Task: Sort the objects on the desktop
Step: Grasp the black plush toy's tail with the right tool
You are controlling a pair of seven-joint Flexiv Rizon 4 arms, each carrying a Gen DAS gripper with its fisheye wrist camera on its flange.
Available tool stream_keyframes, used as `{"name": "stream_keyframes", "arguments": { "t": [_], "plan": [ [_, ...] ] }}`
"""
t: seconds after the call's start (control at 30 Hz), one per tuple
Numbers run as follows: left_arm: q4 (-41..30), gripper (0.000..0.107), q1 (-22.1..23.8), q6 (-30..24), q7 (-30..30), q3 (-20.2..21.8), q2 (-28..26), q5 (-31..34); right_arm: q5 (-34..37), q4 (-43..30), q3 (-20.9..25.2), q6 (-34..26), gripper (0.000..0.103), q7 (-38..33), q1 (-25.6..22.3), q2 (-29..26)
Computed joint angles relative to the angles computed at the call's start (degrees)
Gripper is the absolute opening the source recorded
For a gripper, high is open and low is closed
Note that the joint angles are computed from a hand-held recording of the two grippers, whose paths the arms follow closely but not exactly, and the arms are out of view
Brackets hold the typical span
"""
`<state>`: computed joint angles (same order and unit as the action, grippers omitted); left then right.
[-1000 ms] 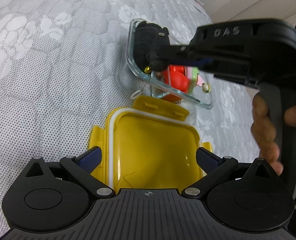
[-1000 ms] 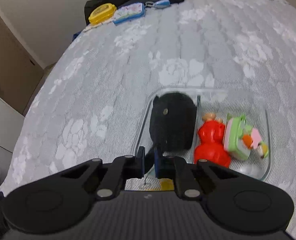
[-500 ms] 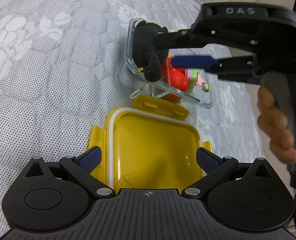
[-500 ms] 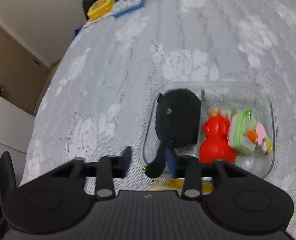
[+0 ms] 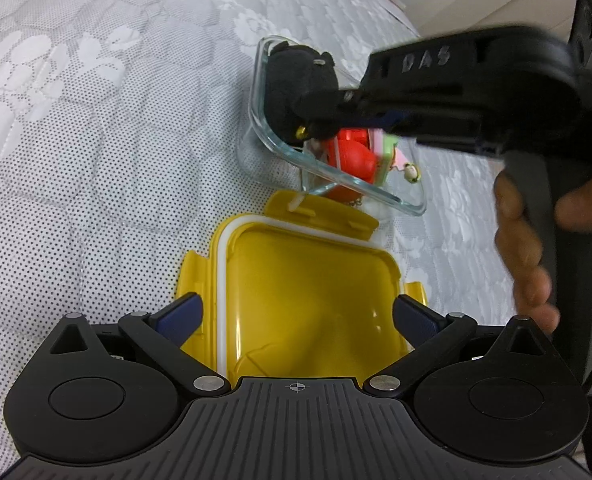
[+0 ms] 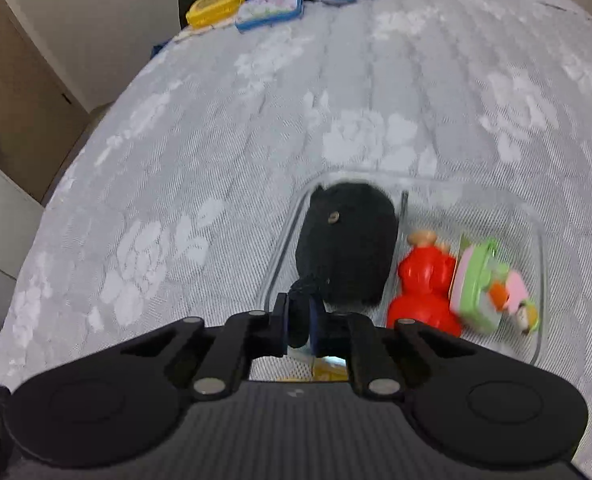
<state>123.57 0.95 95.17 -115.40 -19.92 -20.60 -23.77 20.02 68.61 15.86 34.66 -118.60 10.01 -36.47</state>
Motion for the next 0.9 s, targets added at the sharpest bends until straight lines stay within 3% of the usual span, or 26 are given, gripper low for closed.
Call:
{"name": "stream_keyframes", "arguments": {
  "t": [0.13, 0.37, 0.63, 0.73, 0.9],
  "plan": [
    [0.2, 0.103, 0.4, 0.2, 0.2, -0.4, 0.0, 0.1, 0.4, -2.2, 0.0, 0.4, 0.011, 0.8, 0.2, -0.9],
    [0.8, 0.103, 1.4, 0.3, 0.4, -1.1, 0.3, 0.3, -3.1, -0.9, -0.3, 6.3, 0.011, -3.4, 2.2, -0.6],
    [0.5, 0.103, 0.0, 0.2, -0.4, 0.3, 0.2, 0.6, -4.5, -1.8, -0.2, 5.5, 0.011, -2.5, 2.3, -1.5],
    [1.0, 0.103, 1.6, 0.7, -0.3, -1.6, 0.3, 0.3, -5.1, -1.9, -0.4, 3.0, 0.012, -1.9, 2.1, -1.5],
    [2.7, 0.103, 8.8, 2.9, -0.4, -9.9, -0.1, 1.0, -5.0, -1.8, -0.8, -0.3, 0.022, -0.7, 1.6, -1.1]
  ]
}}
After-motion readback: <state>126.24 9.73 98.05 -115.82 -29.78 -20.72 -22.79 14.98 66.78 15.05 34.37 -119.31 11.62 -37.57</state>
